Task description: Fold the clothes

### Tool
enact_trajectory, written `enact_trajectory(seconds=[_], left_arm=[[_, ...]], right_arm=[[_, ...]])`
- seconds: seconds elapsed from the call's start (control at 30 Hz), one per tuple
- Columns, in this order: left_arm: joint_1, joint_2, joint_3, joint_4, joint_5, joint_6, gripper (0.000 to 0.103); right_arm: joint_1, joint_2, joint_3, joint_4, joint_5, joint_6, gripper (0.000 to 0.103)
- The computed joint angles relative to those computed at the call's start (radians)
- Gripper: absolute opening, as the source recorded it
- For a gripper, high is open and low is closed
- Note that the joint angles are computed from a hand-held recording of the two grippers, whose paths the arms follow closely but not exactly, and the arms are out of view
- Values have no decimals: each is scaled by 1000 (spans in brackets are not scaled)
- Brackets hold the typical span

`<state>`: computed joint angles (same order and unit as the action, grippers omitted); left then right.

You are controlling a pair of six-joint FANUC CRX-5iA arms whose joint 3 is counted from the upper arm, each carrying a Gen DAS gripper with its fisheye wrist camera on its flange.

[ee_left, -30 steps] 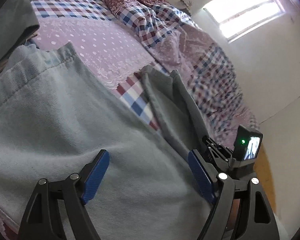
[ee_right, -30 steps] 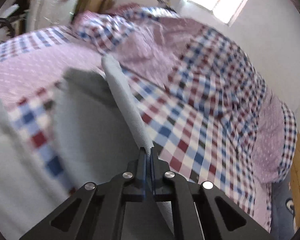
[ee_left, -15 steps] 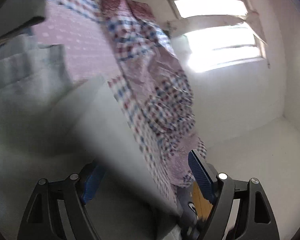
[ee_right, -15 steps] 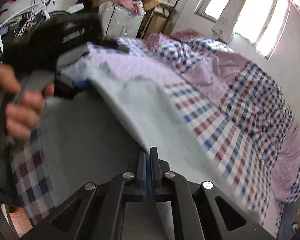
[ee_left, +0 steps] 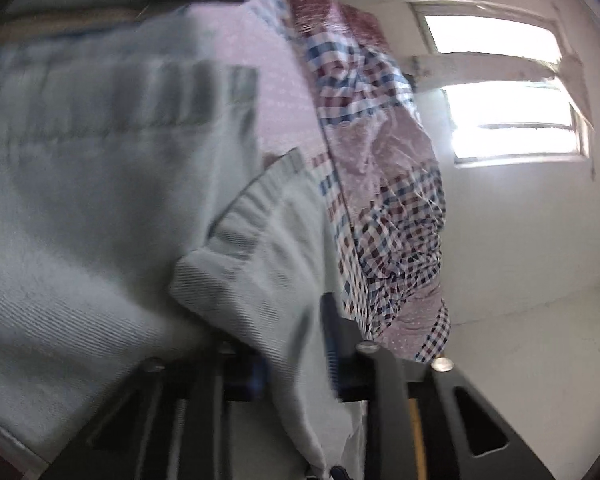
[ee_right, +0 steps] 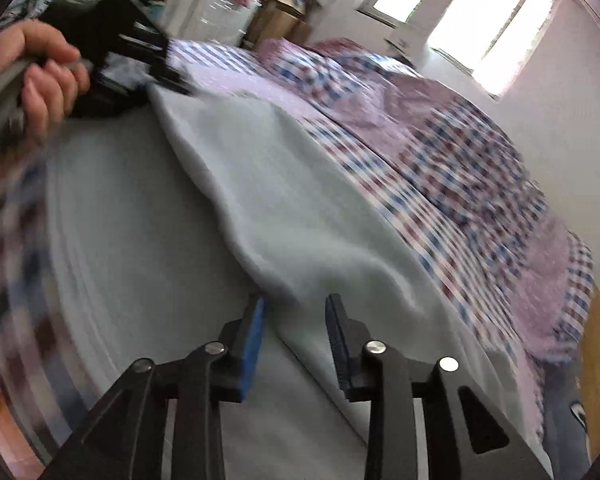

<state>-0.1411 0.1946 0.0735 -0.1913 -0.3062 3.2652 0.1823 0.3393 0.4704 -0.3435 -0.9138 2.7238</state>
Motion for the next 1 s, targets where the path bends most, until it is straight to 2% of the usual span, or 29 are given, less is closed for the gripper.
enact_trajectory(seconds=[0.07,0.13,0.2,0.3,0.33,0.37,0.43,0.5,0.57,0.6,0.67,0.7,0.73,0.8,0.87,0.93,1.0], left_arm=[[7,4,-13,29,15,-12,6],[3,9,12,-18,-3,20,4],[-14,9,55,-118,-54,82,3],[-32,-7,87,-215,-108,132,2],[-38,-12,98,-248,-132,154,2],[-39,-18,101,-273,-147,175,2],[-38,-31,100,-306,-165,206,2],[-27,-37,95,-291,-167,187,2],[-18,-50,89,-275,-165,164,1],[-29,-65,96,-310,-177,181,1],[-102,-97,141,-495,-271,255,1],[-138,-107,157,-571,-319,277,1],[-157,-113,162,-601,-347,271,2],[-144,-114,140,-523,-380,206,2],[-111,-122,87,-405,-396,179,1],[-66,-146,6,-285,-348,172,1],[-59,-159,-13,-283,-322,160,2]], right_arm=[[-22,1,-25,63,50,-41,34],[-49,12,-35,115,92,-66,38],[-71,14,-57,157,138,-77,40],[-86,4,-123,222,259,-72,40],[-90,8,-126,234,271,-63,24],[-97,1,-121,216,267,-43,1],[-114,-15,-107,171,253,2,1],[-150,-76,-110,47,236,105,1],[-204,-122,-92,-88,141,200,1],[-219,-138,-104,-123,115,241,1],[-228,-151,-147,-133,78,305,3],[-210,-143,-171,-81,63,307,3],[-182,-139,-200,-7,71,299,3],[-168,-133,-214,27,75,289,5],[-186,-105,-154,6,9,264,6],[-201,-86,-110,-14,-39,249,6],[-204,-88,-110,-15,-44,248,6]])
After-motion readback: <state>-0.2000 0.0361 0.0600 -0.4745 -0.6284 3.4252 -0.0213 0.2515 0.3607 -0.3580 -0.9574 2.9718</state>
